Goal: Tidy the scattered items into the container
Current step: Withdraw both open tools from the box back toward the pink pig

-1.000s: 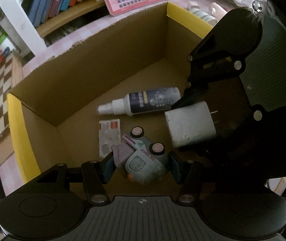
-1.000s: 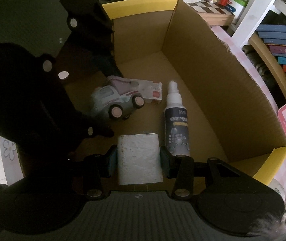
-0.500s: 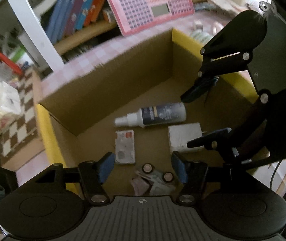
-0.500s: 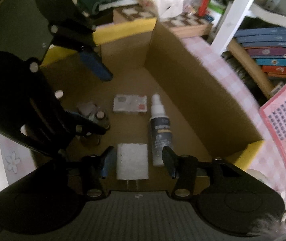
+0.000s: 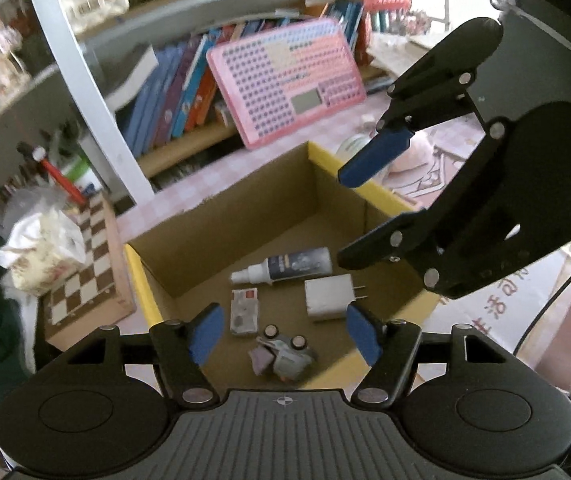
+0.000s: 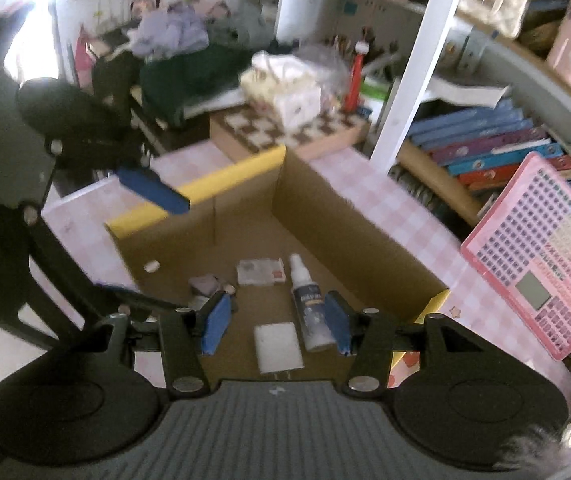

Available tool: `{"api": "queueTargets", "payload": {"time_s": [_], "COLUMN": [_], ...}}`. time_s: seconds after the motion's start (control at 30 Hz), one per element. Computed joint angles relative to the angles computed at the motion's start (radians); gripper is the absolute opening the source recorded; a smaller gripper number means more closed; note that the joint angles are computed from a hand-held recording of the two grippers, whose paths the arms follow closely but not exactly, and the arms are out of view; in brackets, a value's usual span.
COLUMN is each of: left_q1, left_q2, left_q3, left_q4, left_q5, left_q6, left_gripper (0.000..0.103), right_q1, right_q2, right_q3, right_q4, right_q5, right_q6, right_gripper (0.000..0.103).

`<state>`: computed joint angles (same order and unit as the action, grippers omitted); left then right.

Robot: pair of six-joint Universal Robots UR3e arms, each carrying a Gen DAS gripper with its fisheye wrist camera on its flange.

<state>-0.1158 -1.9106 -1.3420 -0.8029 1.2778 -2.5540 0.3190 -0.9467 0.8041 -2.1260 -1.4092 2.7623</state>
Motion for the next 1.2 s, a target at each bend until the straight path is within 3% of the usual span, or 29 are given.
{"api": "queueTargets", "payload": {"time_s": [0.17,0.27,0.37,0.5,0.8,1.2], "left_q1": [0.013,0.034,0.060,0.060,0.072,0.097], "left_q2": [0.190,0.303,0.400,0.479,0.619,0.763], "left_q3": [-0.258,-0.395,-0.520,-0.642,-0.808,-0.965], "left_q4": [0.166,0.239,0.308,0.387,0.423,0.375], "left_q5": [0.014,-0.006,-0.028,0.013,0.015,0.024], "left_q6": [-0.039,-0.096,-0.155,-0.184,-0.227,-0.264], "left_gripper": [0.071,0.078,0.080,0.080,0.082,0.084], "right_q1": [0.029,0.052,0.080,0.129,0.248,0.389], "right_q2": [-0.175,-0.274,-0.351,-0.415,-0.473,-0.493], "right_q3": [0.257,0.407,0.540,0.680,0.886,1.037], "right_q4": [-0.153,-0.236,-0.310,-0.405,-0.583,-0.581], "right_q5": [-0.035,-0.070,-0.110,-0.198,-0.434,-0.547], "right_q6": [0.083,0.155,0.221,0.318,0.490,0.687], "right_gripper": [0.059,0.063,0.063,0.064,0.069,0.073]}}
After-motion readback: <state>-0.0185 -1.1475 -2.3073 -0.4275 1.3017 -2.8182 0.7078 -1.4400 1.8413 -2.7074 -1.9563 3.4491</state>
